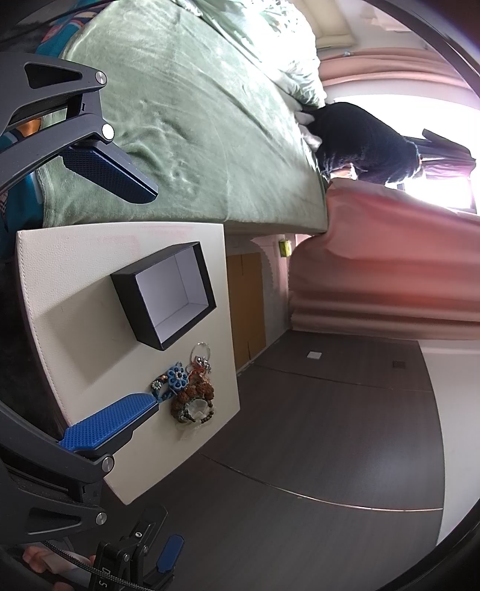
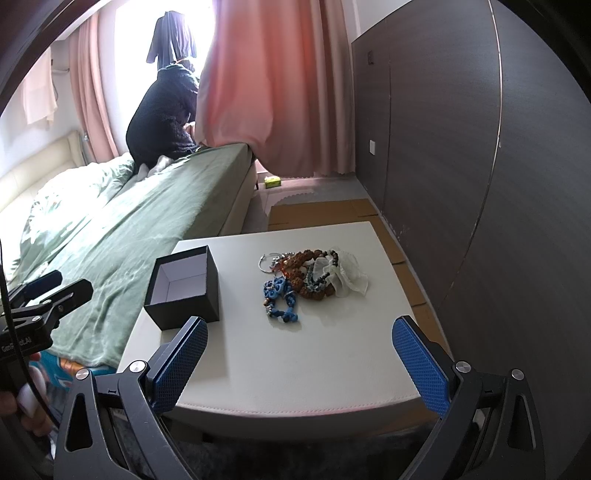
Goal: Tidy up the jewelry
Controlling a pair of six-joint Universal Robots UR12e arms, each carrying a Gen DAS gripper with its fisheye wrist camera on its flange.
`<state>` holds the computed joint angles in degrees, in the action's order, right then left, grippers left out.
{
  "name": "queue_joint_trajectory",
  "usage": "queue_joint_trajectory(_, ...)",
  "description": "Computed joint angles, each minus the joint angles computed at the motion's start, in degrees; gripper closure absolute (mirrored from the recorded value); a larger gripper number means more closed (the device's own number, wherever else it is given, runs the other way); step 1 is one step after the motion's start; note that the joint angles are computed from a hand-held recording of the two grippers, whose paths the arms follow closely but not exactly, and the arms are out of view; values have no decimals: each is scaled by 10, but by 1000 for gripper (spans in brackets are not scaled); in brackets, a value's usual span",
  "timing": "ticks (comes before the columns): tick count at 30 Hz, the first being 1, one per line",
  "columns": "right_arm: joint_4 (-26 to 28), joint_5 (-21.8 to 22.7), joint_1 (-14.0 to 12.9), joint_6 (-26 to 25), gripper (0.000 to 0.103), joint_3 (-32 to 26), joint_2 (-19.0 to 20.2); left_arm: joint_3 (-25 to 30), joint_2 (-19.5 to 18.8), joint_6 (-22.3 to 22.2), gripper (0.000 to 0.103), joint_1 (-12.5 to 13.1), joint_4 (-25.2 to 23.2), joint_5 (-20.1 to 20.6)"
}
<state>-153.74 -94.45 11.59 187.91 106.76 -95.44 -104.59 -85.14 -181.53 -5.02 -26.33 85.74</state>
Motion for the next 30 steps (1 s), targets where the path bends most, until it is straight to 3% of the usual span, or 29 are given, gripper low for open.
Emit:
queue_joint_trajectory(6, 10, 50, -19, 34, 2, 0, -2, 14, -7, -8, 0, 5, -38, -30)
queue_joint_trajectory(11, 44, 55, -35, 73, 2, -6, 1, 38, -24, 3, 1, -1, -78, -49)
queue_joint_trajectory(17, 114, 68, -51, 90, 2, -35, 20, 89, -56, 25, 13, -10, -170, -95)
queue_joint_trajectory(25, 186, 102, -78, 108, 3, -87, 52, 170, -110, 52, 30, -22, -258, -119)
queue_joint_trajectory(30, 230, 126, -93, 127, 12, -119, 76, 226, -146, 52, 40, -26, -314, -136)
